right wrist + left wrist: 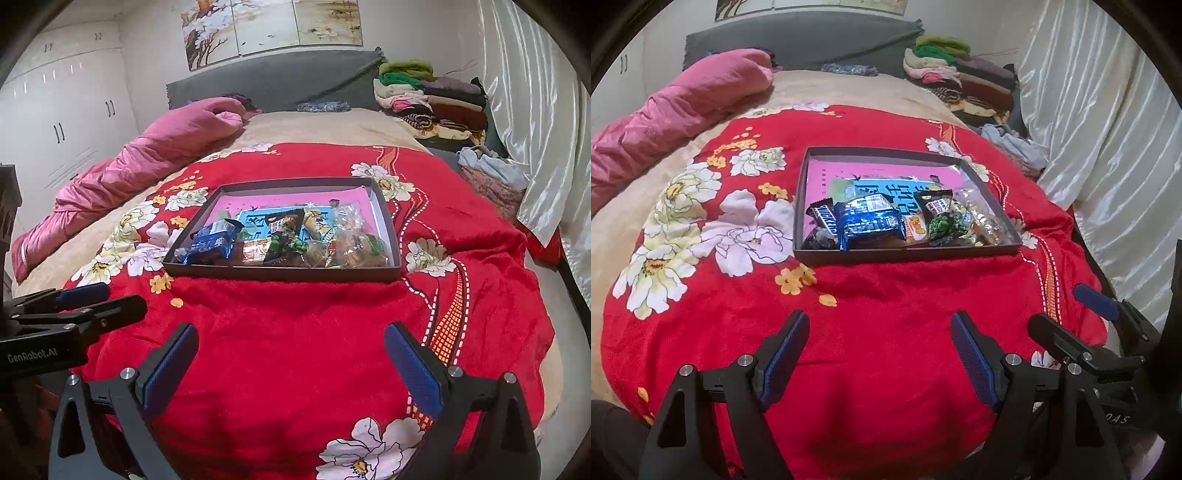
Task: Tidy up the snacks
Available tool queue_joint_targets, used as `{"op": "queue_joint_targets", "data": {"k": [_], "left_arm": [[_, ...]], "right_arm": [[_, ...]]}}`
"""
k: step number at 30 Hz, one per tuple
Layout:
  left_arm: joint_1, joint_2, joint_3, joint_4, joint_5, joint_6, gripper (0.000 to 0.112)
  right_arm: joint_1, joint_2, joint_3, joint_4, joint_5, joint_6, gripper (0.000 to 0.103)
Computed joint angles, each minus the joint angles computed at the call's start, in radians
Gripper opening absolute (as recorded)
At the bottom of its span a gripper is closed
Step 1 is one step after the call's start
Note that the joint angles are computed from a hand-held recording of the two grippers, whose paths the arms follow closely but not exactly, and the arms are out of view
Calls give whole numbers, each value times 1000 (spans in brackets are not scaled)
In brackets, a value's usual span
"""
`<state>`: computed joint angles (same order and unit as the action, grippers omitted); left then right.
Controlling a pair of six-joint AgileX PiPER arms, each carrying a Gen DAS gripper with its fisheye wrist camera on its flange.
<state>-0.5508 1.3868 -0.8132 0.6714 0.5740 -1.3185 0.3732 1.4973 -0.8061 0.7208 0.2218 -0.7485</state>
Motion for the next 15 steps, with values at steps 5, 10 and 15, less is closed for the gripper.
{"op": "queue_joint_targets", "data": {"k": [5,10,15], "left_arm": [[-6,-3,2,4,14,-9,80],[0,-4,4,-5,9,-3,80],[2,-8,8,-13,8,8,80]], "right_arm": [[-6,1,0,-4,2,6,102],[-13,-2,3,1,-1,1,102],[-18,-3,3,11,0,-7,102]]}}
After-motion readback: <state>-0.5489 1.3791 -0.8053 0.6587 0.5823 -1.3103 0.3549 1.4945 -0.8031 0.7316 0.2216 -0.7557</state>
